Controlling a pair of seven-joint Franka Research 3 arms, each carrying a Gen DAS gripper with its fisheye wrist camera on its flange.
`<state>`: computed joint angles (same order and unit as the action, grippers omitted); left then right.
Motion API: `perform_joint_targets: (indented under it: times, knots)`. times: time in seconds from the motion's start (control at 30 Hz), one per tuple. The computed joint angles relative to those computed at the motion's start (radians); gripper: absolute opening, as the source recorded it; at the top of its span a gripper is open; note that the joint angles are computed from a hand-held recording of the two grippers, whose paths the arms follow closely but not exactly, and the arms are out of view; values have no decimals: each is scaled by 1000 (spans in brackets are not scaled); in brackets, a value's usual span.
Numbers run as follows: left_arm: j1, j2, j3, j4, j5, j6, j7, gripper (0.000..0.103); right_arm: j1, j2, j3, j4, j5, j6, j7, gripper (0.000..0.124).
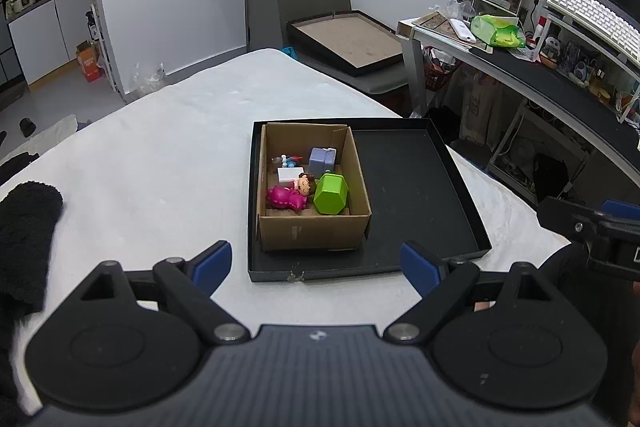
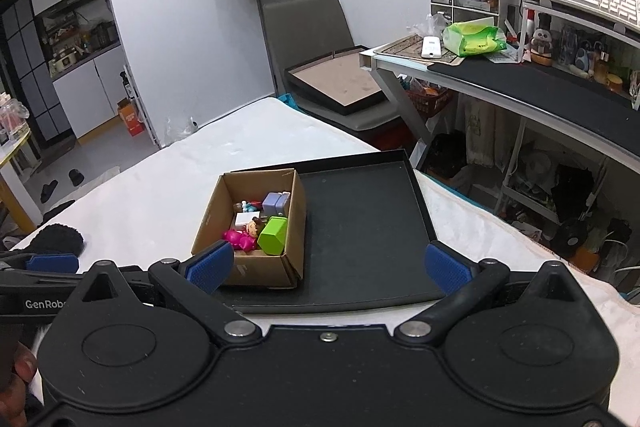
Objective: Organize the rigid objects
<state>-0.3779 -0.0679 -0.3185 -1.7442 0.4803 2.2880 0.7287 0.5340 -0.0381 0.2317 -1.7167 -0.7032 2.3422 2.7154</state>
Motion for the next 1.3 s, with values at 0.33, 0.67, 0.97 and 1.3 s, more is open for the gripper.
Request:
perform_joint_targets:
  times: [0.33,0.67,0.97,1.3]
  knots:
    - [2,-10,-1,-15,-6,18,2,90,1,-9,7,-8,-14,-28,17,103]
    - [2,-7,0,-12,-10,20,2,90,1,-8,7,-7,-16,-36,11,103]
    - [1,-5,0,-11,-6,22,3,90,3,-8,8,-6,-24,-36,12,103]
    - [1,-7,0,-15,-4,25,-3,90,1,-10,7,-7,-18,-31,3,103]
